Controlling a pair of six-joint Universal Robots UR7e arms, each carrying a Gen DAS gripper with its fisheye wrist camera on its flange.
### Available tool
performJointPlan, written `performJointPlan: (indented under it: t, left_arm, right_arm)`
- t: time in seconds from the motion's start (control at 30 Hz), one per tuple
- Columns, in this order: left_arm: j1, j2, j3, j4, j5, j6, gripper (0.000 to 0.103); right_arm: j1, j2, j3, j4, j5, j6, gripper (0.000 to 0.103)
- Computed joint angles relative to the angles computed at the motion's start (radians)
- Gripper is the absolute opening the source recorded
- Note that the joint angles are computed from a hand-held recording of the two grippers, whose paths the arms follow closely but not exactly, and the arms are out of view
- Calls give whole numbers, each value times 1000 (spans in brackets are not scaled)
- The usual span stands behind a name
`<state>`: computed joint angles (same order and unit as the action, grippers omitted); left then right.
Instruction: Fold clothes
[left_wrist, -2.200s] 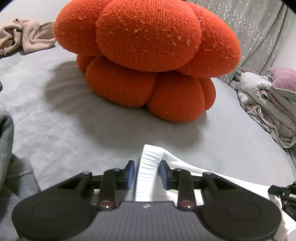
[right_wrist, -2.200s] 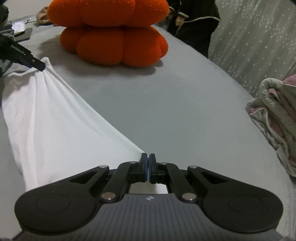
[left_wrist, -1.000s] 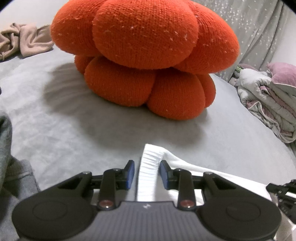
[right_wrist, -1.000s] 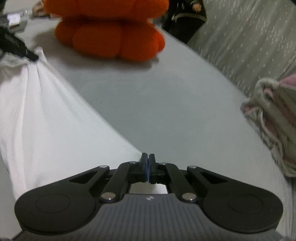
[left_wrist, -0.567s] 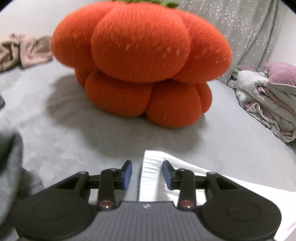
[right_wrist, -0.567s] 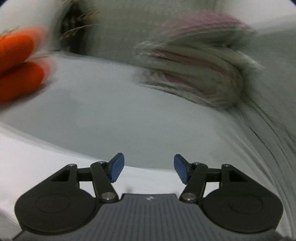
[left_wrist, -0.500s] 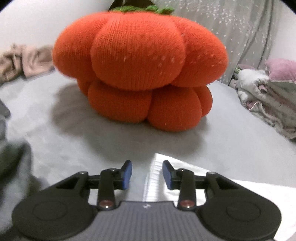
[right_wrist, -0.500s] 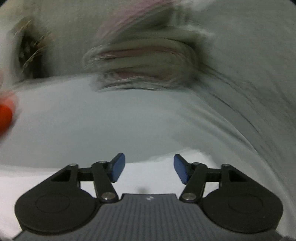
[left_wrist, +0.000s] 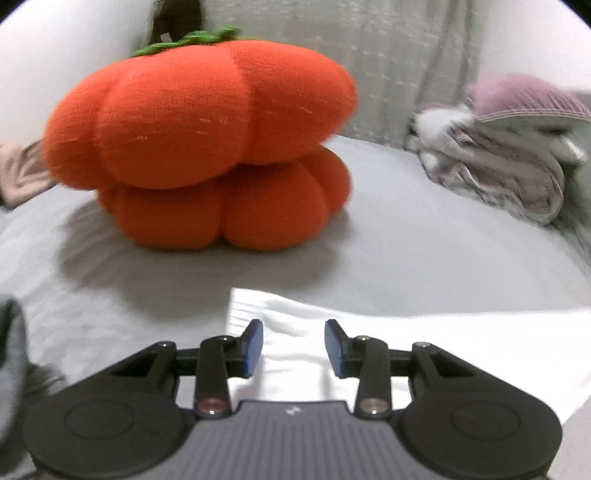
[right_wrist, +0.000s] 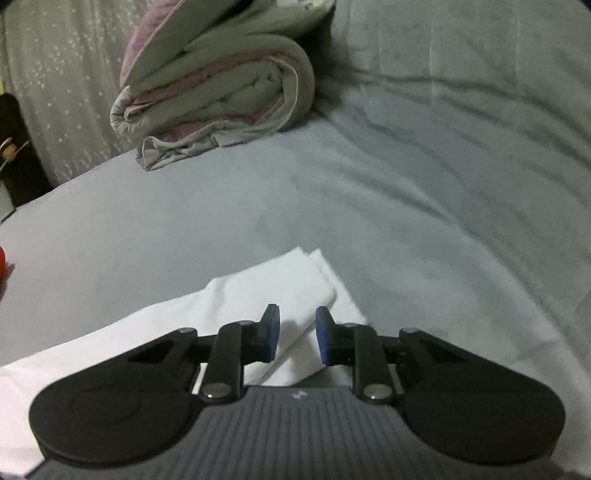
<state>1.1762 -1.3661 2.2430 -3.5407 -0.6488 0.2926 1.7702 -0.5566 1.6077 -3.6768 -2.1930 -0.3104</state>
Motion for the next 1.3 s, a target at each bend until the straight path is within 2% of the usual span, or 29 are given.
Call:
performJointPlan:
  t: [0.13, 0.4, 0.57, 0.63, 0.73, 0.83, 0.87, 0.97, 1.07, 1.3]
  left_arm:
    - [34, 11, -5, 58, -10, -36, 37]
    - [26, 12, 5, 56, -2, -39, 37]
    - [25, 17, 6, 56, -2, -34, 37]
    - [27, 17, 6, 59, -6, -36, 37]
    - [31, 17, 4, 66, -13, -46, 37]
    - [32, 19, 4, 68, -14, -51, 37]
    - [31, 22, 5, 65, -11, -44, 37]
    - [29, 30, 6, 54, -4, -22, 37]
    - [31, 29, 6, 58, -6, -22, 37]
    - [32, 29, 5, 60, -8, -30, 37]
  right_arm:
    - [-3, 4, -16, 56, 19, 49, 23]
    - [37, 82, -130, 80, -17, -14, 25]
    - [79, 151, -190, 126, -51, -208, 25]
    - [81, 132, -144, 40, -36, -169, 25]
    - [34, 53, -14, -42, 29, 50, 25]
    - [-3, 8, 76, -126, 67, 103, 26]
    - [-6, 5, 87, -131, 73, 99, 29]
    - [-17, -3, 118, -148, 92, 86, 26]
    - [-11, 6, 105, -153, 99, 76, 30]
    - [36, 95, -58, -49, 17, -68, 30]
